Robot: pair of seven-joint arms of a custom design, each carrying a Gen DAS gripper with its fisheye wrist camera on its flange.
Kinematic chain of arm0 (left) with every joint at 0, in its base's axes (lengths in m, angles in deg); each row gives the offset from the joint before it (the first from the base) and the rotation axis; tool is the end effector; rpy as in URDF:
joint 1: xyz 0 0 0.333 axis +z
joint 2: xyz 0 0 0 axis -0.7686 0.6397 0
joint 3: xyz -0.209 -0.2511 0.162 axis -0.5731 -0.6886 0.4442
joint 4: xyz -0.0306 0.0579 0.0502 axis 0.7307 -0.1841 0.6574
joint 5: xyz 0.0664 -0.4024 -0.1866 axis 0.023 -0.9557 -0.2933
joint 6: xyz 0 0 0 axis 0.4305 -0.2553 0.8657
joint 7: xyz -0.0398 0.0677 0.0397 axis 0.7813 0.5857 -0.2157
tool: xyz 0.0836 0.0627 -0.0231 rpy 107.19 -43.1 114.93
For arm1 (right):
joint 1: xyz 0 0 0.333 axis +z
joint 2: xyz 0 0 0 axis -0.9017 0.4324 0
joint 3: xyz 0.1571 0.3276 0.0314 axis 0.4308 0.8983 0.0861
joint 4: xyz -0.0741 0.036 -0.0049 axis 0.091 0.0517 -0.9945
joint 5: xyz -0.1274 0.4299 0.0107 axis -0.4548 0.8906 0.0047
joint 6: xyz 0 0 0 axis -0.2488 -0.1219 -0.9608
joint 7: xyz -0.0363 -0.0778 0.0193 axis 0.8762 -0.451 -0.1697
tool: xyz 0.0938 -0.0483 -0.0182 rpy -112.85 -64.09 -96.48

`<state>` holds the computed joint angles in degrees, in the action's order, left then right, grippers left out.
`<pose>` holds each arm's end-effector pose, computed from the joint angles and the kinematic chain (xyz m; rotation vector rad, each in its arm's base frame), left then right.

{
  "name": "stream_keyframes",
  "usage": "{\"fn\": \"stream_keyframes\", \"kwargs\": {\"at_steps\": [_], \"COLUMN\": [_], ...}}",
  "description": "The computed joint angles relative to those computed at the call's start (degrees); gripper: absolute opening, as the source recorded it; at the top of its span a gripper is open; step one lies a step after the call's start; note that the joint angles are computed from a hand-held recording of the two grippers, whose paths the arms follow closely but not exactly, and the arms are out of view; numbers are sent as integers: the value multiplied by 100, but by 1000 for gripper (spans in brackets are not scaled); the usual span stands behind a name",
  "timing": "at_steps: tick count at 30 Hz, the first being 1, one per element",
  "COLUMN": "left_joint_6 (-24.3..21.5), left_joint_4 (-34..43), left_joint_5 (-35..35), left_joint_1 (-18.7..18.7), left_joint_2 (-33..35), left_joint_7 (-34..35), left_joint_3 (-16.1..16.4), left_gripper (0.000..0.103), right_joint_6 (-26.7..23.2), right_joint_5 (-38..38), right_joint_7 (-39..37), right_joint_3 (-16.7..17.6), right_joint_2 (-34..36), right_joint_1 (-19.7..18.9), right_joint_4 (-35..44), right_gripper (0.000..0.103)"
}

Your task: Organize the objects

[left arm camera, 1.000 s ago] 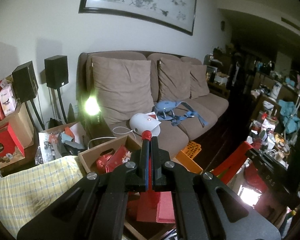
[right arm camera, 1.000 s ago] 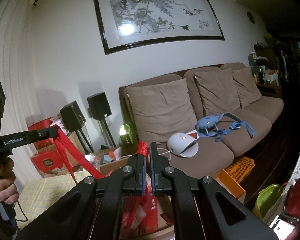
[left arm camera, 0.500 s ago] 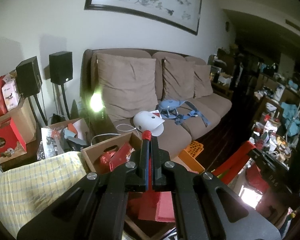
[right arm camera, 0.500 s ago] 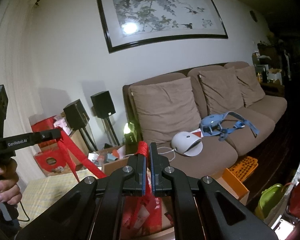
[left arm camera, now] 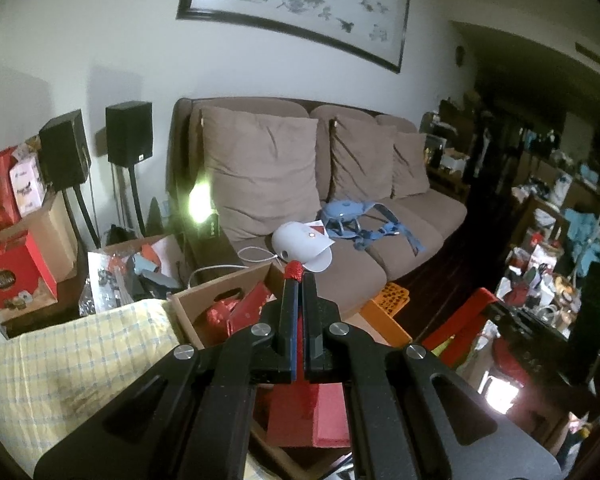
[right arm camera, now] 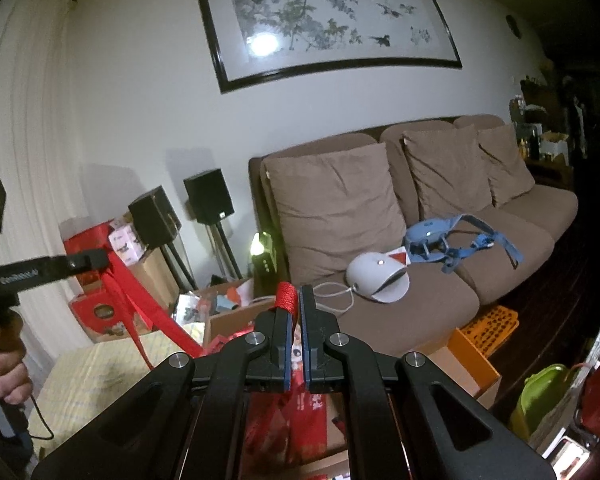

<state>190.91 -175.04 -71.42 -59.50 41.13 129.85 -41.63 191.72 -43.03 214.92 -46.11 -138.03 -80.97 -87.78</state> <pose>0.5154 -0.0426 0.7309 -1.0760 2.2855 -1.3822 0.3381 0.2722 0.6481 -1.0514 1.7565 -1.0061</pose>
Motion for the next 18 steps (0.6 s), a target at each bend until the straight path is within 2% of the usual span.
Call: {"fn": "stream_keyframes", "kwargs": {"at_steps": [9, 18], "left_joint_6": [-46, -60], "left_joint_4": [28, -102], "left_joint_5": [44, 40], "left_joint_1": [87, 17], "left_joint_2": [107, -22], "left_joint_7": [-154, -22], "left_joint_3": [-6, -30], "left_gripper": [1, 1], "right_joint_6": [48, -70], "right_joint_5": [-51, -76], "right_joint_7": [-7, 34], "right_joint_3": [72, 50], "right_joint_2": [101, 126], "right_joint_1": [-1, 38], "right_joint_4": [66, 89], "right_gripper": [3, 3]}}
